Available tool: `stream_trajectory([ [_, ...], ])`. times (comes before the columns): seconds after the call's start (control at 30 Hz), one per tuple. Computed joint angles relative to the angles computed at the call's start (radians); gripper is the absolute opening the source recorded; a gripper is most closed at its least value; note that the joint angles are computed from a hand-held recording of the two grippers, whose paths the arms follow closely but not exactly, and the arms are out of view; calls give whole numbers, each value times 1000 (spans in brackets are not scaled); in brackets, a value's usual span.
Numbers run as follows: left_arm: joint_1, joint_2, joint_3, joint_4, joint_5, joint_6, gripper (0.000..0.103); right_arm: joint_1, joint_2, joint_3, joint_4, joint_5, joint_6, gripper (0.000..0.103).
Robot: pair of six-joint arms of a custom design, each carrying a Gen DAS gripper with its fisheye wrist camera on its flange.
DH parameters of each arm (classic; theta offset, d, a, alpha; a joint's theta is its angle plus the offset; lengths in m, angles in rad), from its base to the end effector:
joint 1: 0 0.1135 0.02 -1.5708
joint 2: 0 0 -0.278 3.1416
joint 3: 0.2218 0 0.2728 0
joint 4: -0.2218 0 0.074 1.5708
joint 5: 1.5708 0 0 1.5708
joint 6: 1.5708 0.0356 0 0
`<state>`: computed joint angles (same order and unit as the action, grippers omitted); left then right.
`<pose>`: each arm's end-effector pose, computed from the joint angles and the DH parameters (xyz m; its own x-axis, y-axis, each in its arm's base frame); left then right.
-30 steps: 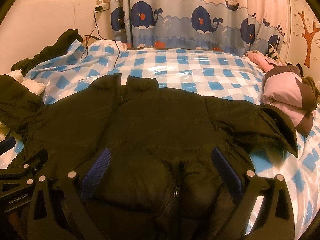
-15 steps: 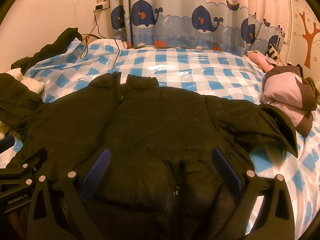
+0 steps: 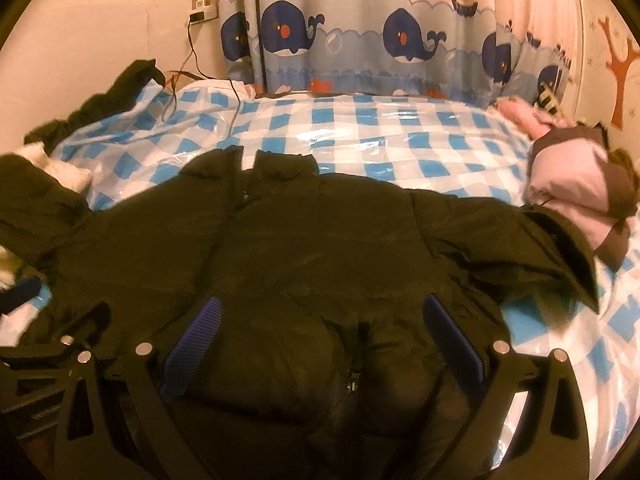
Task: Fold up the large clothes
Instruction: 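Grasp the jacket sleeve cuff with the right gripper and lift it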
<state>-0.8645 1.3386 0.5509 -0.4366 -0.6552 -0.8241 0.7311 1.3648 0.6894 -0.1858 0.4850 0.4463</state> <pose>0.1599 -0.1541 0.1416 -0.7588 -0.0072 -0.6513 -0.1295 0.9816 0.1400 0.2174 0.1726 0.1860 -0.6668 -0.0851 -0.7404 -0.0851 0.9957 -0.0378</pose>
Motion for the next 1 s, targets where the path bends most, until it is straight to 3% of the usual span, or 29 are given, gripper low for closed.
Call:
stream_trajectory([
  [0.17,-13,25,15,15,-28,13,95,-262,-231,-86,25,-255,-3,97],
  [0.23,-16,29,17,12,-39,9,95,-430,-304,-86,-35,-264,-102,97],
  [0.3,-9,22,11,17,-32,3,95,-570,-282,-59,-32,-216,-301,97],
  [0.37,5,10,1,30,-12,11,95,-664,-178,14,-39,-191,-449,97],
  [0.43,25,10,-3,46,11,17,95,-769,10,174,-106,-226,-577,97],
  [0.57,67,19,-14,103,58,40,95,-791,314,452,-209,-141,-721,97],
  [0.67,80,52,-8,130,61,52,95,-796,484,631,-284,-91,-727,97],
  [0.77,85,86,6,139,58,59,95,-820,668,817,-386,45,-702,97],
  [0.87,92,103,9,150,72,68,95,-883,727,889,-453,-43,-589,97],
  [0.93,88,112,15,148,68,74,95,-955,687,856,-462,-187,-567,76],
  [0.97,87,111,14,148,67,77,95,-1000,654,831,-465,-278,-552,40],
  [1.0,88,109,13,148,66,80,95,-1033,623,806,-461,-336,-547,28],
])
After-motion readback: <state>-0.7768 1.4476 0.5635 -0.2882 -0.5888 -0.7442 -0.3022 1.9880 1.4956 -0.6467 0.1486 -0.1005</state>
